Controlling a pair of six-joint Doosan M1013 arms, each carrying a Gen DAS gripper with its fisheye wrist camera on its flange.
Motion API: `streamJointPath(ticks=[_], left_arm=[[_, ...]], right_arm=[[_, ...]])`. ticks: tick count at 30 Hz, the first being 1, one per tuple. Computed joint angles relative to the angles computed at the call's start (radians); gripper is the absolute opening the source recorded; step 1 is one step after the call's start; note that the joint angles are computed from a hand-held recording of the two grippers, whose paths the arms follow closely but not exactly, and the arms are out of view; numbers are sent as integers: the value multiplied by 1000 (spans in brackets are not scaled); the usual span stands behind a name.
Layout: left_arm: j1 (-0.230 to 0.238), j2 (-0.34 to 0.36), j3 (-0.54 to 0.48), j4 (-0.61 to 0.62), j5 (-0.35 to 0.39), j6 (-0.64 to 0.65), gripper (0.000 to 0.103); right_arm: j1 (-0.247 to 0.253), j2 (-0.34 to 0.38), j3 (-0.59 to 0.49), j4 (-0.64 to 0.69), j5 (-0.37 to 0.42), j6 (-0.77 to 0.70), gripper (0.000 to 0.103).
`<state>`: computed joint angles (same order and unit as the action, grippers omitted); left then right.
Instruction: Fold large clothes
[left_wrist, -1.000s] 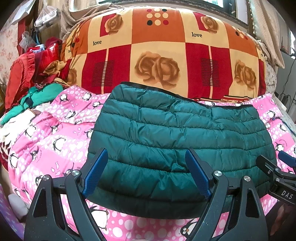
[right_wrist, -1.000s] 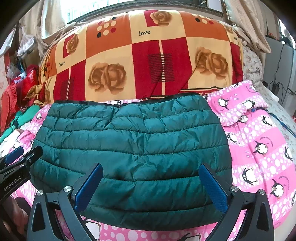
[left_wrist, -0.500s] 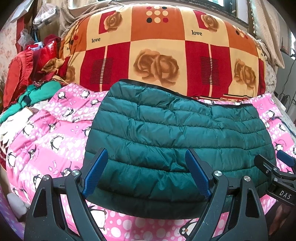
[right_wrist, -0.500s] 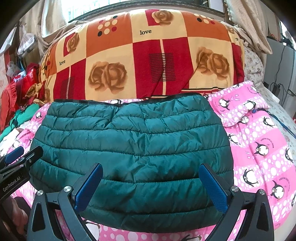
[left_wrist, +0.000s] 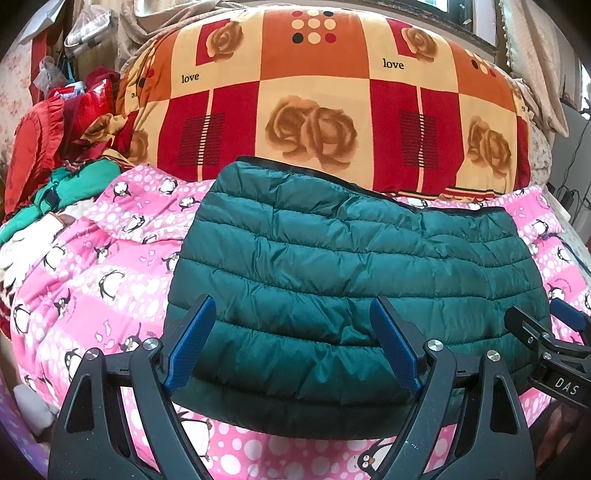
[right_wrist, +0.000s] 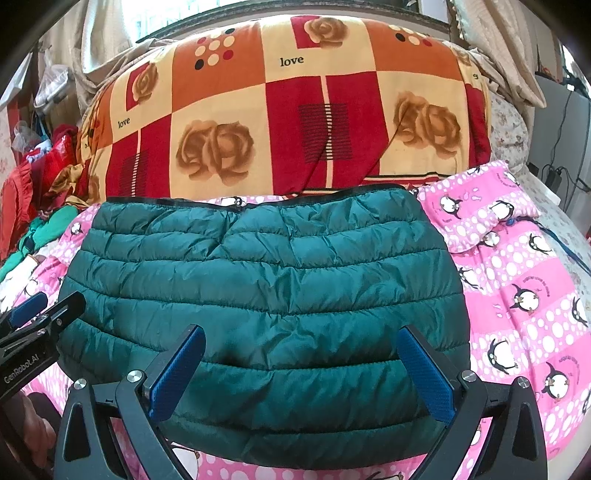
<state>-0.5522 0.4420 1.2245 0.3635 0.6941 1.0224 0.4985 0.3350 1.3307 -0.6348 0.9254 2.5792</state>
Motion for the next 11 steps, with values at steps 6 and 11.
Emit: streamJointPath(ticks=[6,11], left_arm=[[2,5,-7,-7,10,4,86],[6,7,-8,-19,5,24,86]], right_arm=[[-1,7,-8,8,5,-13,103],[-7,10,-10,22,2,-25,103]])
